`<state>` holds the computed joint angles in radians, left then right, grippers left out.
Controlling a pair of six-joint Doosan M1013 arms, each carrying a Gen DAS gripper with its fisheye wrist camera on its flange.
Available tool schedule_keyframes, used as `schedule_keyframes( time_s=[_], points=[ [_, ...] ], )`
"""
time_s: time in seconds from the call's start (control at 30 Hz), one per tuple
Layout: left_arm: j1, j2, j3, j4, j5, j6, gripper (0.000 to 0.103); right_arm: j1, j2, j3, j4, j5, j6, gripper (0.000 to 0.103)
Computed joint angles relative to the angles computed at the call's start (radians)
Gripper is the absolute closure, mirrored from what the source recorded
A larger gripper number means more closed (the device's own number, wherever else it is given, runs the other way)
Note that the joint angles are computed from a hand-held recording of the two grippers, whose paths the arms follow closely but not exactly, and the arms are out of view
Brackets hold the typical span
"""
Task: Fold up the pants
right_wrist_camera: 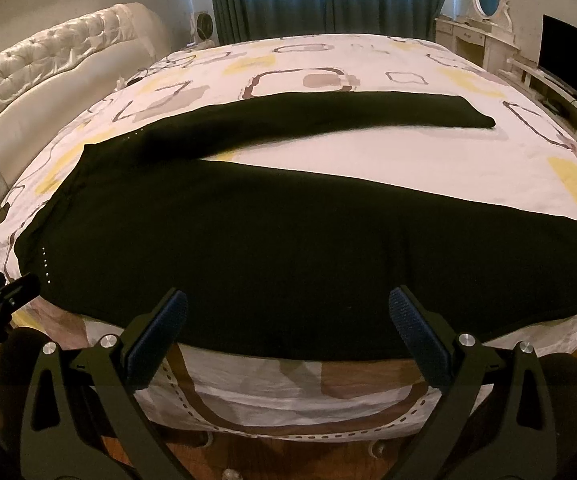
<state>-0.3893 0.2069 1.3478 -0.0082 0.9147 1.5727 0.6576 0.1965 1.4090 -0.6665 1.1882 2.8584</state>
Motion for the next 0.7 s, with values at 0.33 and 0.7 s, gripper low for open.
schedule_keyframes(
  time_s=[0.33, 0.7],
  points=[
    [0.023, 0.03, -0.029, -0.115, 0.059, 0.09, 0.005, -0.012, 0.01, -0.012, 0.023, 0.002, -0.034, 0.002],
    [0.155, 0.166, -0.191, -0.478, 0.318, 0.193, 0.005, -0.037, 0.031, -0.044, 0.055, 0.003, -0.072, 0.002]
  ],
)
